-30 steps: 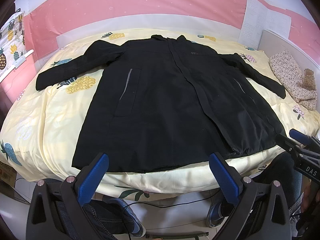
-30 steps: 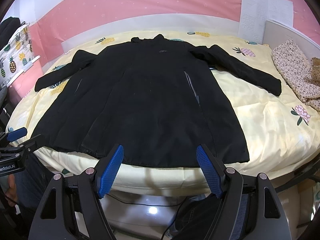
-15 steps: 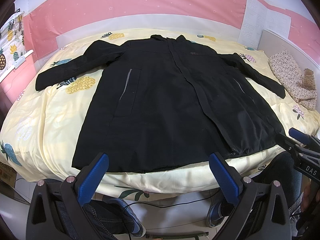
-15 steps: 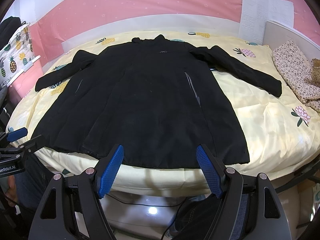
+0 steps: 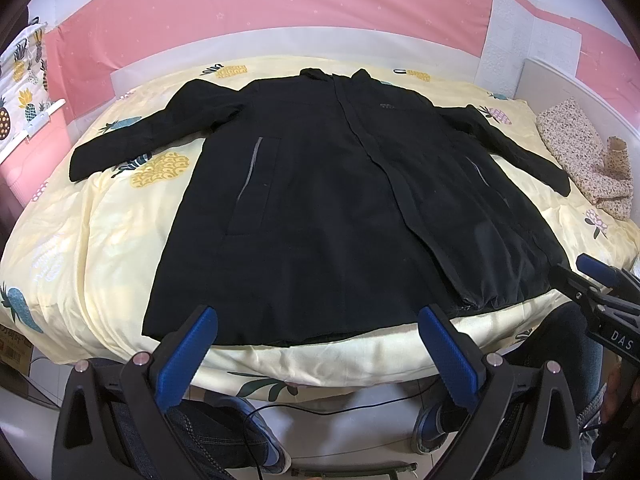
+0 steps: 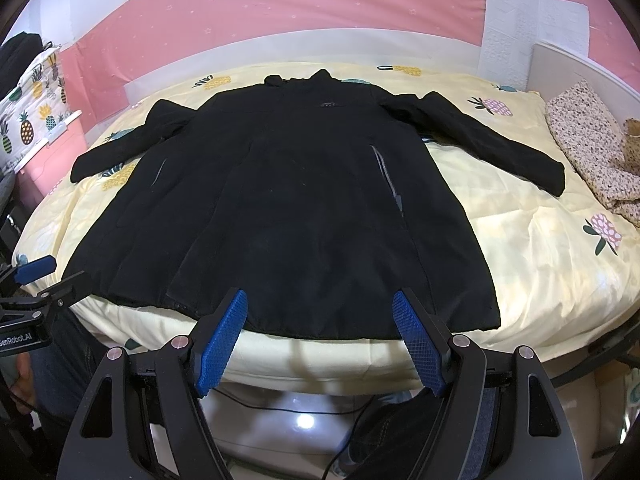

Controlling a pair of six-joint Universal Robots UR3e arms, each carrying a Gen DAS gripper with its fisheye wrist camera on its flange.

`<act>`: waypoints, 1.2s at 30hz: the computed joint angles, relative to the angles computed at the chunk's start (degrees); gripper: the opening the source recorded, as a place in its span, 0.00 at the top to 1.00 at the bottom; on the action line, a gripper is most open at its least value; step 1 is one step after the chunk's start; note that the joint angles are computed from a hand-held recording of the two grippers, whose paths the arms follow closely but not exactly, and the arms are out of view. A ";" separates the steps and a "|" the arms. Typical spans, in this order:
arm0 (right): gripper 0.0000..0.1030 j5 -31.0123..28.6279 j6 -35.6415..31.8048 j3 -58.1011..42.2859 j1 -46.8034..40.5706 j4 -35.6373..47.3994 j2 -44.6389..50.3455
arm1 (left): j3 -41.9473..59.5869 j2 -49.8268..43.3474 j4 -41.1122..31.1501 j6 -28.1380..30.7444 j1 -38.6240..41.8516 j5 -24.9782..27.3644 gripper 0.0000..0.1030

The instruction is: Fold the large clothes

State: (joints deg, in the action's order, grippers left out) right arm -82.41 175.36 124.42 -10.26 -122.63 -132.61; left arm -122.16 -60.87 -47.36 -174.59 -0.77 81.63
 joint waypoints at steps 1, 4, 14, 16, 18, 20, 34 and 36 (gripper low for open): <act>0.27 -0.11 0.05 0.08 0.10 -0.17 0.04 | 0.00 0.01 -0.02 -0.02 -0.02 0.02 0.01; 0.27 0.19 -0.09 0.14 -0.18 -0.19 0.02 | -0.08 -0.06 0.07 -0.17 -0.17 0.01 0.01; 0.27 0.08 0.50 -0.14 0.86 -2.87 3.11 | 0.02 -2.41 1.44 0.07 0.15 0.03 0.01; 0.27 0.19 0.50 -0.18 0.99 -3.82 4.03 | 0.26 -3.22 1.70 0.26 0.53 -0.10 0.01; 0.27 0.63 0.39 -0.38 0.93 -5.31 5.73 | 0.17 -3.84 2.46 0.45 0.91 -0.35 0.01; 0.27 0.69 0.37 -0.62 1.17 -6.87 7.43 | 0.29 -4.69 3.42 0.47 1.07 -0.28 0.01; 0.27 1.29 1.93 -8.91 5.93 -19.14 26.52 | 6.65 -17.78 10.69 3.42 6.77 -1.41 0.01; 0.27 1.26 2.11 -10.77 6.54 -20.32 29.34 | 8.14 -19.90 11.67 3.87 7.76 -1.46 0.01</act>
